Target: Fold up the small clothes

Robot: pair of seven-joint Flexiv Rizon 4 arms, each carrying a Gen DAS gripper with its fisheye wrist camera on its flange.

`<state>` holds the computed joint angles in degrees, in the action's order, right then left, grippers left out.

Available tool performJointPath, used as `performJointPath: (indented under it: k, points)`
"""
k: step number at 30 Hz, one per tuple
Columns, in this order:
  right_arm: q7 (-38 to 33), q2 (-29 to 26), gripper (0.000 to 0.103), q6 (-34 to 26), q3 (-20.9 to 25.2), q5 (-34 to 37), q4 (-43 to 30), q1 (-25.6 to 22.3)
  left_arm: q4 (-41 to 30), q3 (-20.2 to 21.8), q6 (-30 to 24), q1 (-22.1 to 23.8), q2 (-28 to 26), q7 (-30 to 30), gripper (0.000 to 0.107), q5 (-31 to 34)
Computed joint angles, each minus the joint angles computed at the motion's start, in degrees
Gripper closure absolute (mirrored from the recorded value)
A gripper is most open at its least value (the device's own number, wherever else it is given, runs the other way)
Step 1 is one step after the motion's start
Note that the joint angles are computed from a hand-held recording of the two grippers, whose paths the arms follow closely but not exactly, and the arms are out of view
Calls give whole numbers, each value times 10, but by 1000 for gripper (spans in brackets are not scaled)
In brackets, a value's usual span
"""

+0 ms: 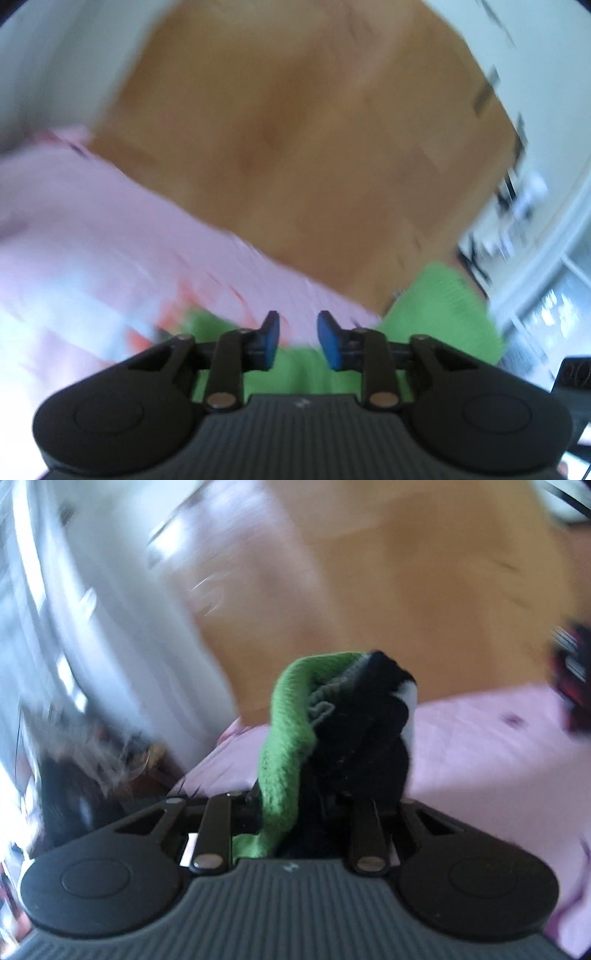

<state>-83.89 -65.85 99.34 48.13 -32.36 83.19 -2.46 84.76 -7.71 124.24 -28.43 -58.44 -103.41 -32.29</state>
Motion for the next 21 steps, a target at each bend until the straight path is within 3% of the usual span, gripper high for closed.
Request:
performJointPath:
  k: [2, 4, 6, 7, 8, 9, 10, 12, 15, 18, 19, 21]
  points:
    - [-12, -30, 71, -57, 23, -40, -41, 26, 53, 21, 35, -14, 28, -1, 78, -42]
    - [-75, -54, 65, -126, 37, -4, -94, 65, 89, 19, 59, -14, 44, -6, 71, -59]
    - [-116, -105, 48, -254, 86, -7, -164, 90, 106, 16, 64, -11, 50, -3, 67, -72]
    - [-161, -120, 47, -266, 108, 17, -176, 91, 106, 16, 58, -13, 50, 5, 66, -80]
    - [-200, -123, 39, -241, 111, 36, -170, 92, 99, 18, 48, -19, 47, 18, 65, -90]
    - [-203, -120, 29, -242, 114, 28, -159, 87, 87, 23, 36, -26, 42, 33, 62, -103]
    - [-219, -119, 28, -252, 133, 44, -148, 73, 74, 27, 22, -32, 36, 48, 59, -115]
    - [-278, -131, 29, -294, 194, 79, -136, 34, 45, 36, -5, -43, 23, 73, 58, -137]
    - [-315, -121, 33, -270, 214, 107, -94, -10, 1, 56, -34, -63, -2, 105, 57, -169]
    - [-327, -93, 47, -196, 191, 127, -66, -21, -49, 116, -82, -125, -29, 175, 58, -298]
    - [-324, -84, 50, -174, 175, 133, -72, -12, -49, 111, -71, -124, -31, 163, 57, -303]
    - [-312, -62, 63, -157, 125, 141, -96, 18, -14, 67, -46, -88, -16, 117, 57, -232]
